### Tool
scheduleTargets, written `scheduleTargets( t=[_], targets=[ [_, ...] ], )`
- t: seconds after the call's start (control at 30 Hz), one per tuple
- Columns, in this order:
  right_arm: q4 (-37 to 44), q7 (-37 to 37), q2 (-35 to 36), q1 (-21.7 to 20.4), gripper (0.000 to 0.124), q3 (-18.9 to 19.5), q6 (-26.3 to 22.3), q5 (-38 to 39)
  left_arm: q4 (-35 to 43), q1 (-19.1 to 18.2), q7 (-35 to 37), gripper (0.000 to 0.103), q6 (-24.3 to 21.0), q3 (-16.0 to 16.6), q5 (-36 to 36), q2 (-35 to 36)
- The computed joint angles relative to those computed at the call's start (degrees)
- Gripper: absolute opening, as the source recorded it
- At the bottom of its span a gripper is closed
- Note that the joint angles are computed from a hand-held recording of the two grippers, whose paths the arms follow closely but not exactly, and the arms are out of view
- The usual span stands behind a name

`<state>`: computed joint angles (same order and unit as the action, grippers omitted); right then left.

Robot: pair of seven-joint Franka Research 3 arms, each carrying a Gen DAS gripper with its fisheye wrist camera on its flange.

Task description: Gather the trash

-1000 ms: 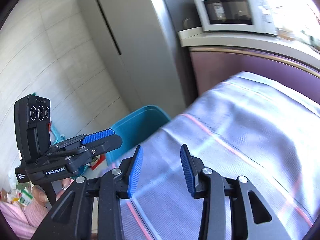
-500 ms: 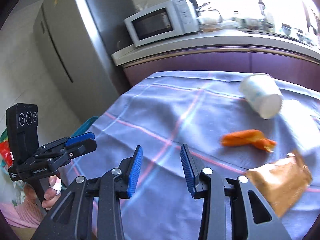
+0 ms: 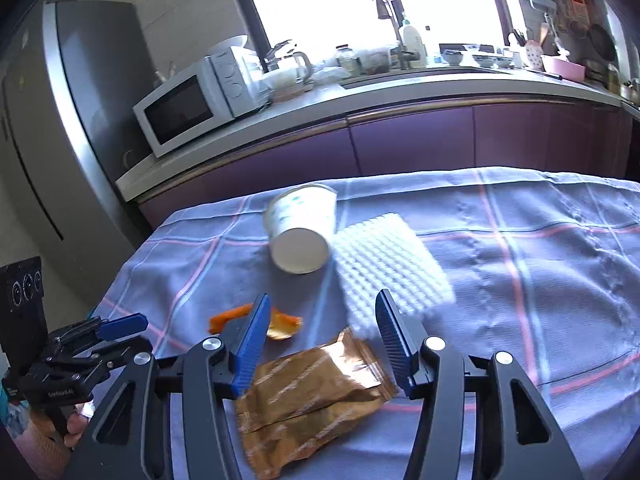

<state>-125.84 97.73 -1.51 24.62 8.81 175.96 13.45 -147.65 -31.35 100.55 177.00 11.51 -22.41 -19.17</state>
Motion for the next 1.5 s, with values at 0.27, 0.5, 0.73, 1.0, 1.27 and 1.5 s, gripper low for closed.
scheduleTargets(
  t=[0.27, 0.5, 0.73, 1.0, 1.27, 1.5],
  targets=[
    [5.6, -0.2, 5.7, -2.8, 0.060, -1.7, -4.3, 3.5, 8.5, 3.1, 2.3, 0.056, -4.3, -4.4, -2.6, 8.9],
    [8.9, -6.5, 8.6, -3.5, 0.060, -0.5, -6.9, 10.4, 13.1, 9.5, 1.1, 0.052, -7.4, -10.5, -1.1, 13.4],
    [9.2, -9.1, 8.8, -2.9, 0.028, -0.5, -8.0, 12.1, 14.8, 14.9, -0.3, 0.023, -9.4, -15.7, 0.6, 15.0],
    [6.8, -13.3, 6.6, -3.2, 0.013, 0.2, -5.4, 17.8, 13.5, 17.3, 1.1, 0.014, -8.1, -19.0, -1.2, 13.9],
    [2.3, -16.5, 2.4, -1.9, 0.012, 0.2, 0.2, 22.8, 9.0, 14.7, 2.3, 0.013, -5.5, -16.8, -3.7, 9.4],
    [-1.1, -16.2, -0.8, 0.0, 0.012, -0.1, 5.2, 21.4, 3.7, 12.4, -1.2, 0.012, -3.4, -13.7, -0.1, 3.8]
  ],
)
